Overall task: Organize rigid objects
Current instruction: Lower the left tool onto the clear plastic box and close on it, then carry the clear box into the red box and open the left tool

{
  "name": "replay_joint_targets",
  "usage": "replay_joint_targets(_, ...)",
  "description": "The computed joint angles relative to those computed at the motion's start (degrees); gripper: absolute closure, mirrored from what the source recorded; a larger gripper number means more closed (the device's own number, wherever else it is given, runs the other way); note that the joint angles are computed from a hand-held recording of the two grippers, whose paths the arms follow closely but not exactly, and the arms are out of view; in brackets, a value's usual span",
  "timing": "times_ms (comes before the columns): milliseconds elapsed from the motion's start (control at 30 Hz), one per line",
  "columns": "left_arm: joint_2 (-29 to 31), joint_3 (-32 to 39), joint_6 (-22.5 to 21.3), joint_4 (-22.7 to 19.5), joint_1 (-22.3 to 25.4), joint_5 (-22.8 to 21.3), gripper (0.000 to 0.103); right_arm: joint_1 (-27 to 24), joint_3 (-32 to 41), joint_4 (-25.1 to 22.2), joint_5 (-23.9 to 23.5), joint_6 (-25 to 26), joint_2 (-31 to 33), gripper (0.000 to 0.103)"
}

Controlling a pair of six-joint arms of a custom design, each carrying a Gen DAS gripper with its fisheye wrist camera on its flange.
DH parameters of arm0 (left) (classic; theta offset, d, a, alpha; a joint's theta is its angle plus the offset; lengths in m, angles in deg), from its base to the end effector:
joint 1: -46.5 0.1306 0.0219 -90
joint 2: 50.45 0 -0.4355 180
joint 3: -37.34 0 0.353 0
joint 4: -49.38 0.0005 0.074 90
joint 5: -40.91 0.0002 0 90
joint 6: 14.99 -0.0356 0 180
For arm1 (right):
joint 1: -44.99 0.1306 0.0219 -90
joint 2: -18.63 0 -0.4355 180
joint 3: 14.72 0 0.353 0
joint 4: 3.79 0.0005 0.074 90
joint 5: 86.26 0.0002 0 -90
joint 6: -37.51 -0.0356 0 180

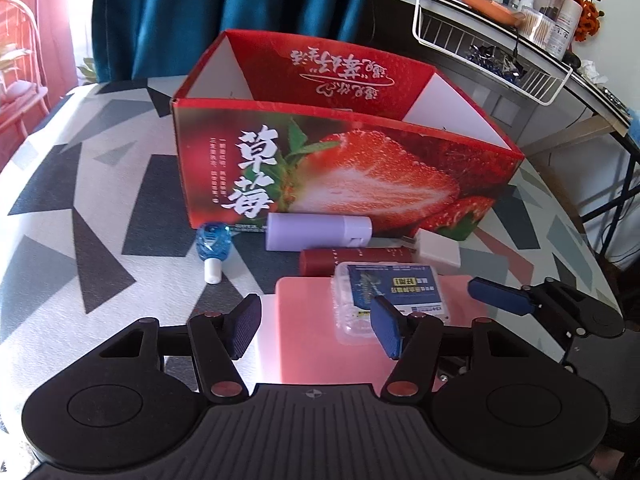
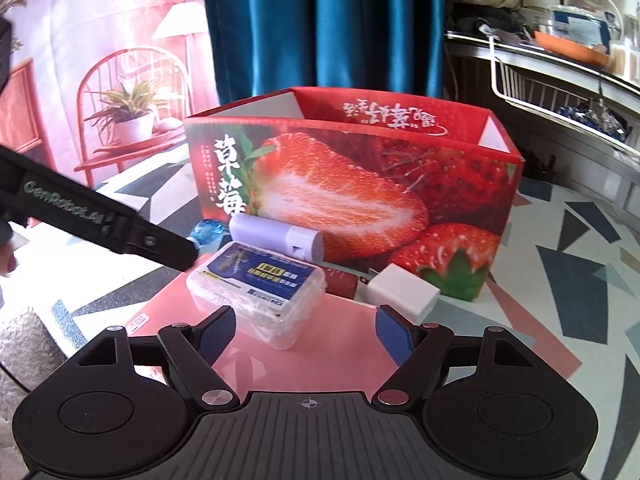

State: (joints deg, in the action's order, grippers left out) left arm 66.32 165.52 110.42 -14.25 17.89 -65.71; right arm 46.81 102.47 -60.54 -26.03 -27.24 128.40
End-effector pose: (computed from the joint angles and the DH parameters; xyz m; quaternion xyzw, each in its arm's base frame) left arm 0.5578 -0.2932 0.5037 -0.1022 0.9318 -0.0539 0.3441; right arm 0.5866 0.0358 0.5063 -0.2989 0.8602 0.1677 0.3778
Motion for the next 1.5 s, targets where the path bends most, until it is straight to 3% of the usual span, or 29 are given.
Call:
replay_joint_targets(200, 2.42, 3.03, -2.12, 0.13, 0.23, 2.73, 0.045, -0.16, -0.04, -0.59, -2.81, 0.63, 0.47, 0.048)
replay_joint_targets(567, 3.76, 3.31, -2.42, 2.73, 0.96, 8.23, 0.047, -0.31, 0.35, -0.77, -5.34, 0.81, 1.26, 0.055)
replay_joint_targets(800, 3.0, 1.68, -2.49, 4.3, 0.48, 7.0, 0.047, -0.31, 0.27, -0.61, -5.59, 0.79, 1.22, 0.057)
replay_joint_targets(1033, 2.33, 1.49, -6.34, 5.09, -1.09, 2.6, 0.049, -0.03, -0.12, 0.75, -4.58, 0.52, 0.3, 0.059)
replay_joint_targets(1200, 1.8, 1.91, -6.0, 5.65, -1.17, 2.51, 0.049, 0.16, 0.91, 0.88, -3.87, 1.14, -0.02, 0.06)
replay_joint_targets(1333, 2.1, 5.1, -6.81, 4.15, -0.71, 2.44, 0.049, 0.69, 5.16, -0.82, -3.65, 1.17, 1.12, 0.06)
replay_joint_targets(1500, 3.76, 13.0, -8.6, 1.82, 0.82, 3.46, 0.049, 1.08, 17.8, -6.15, -4.42, 0.19, 5.79, 0.06)
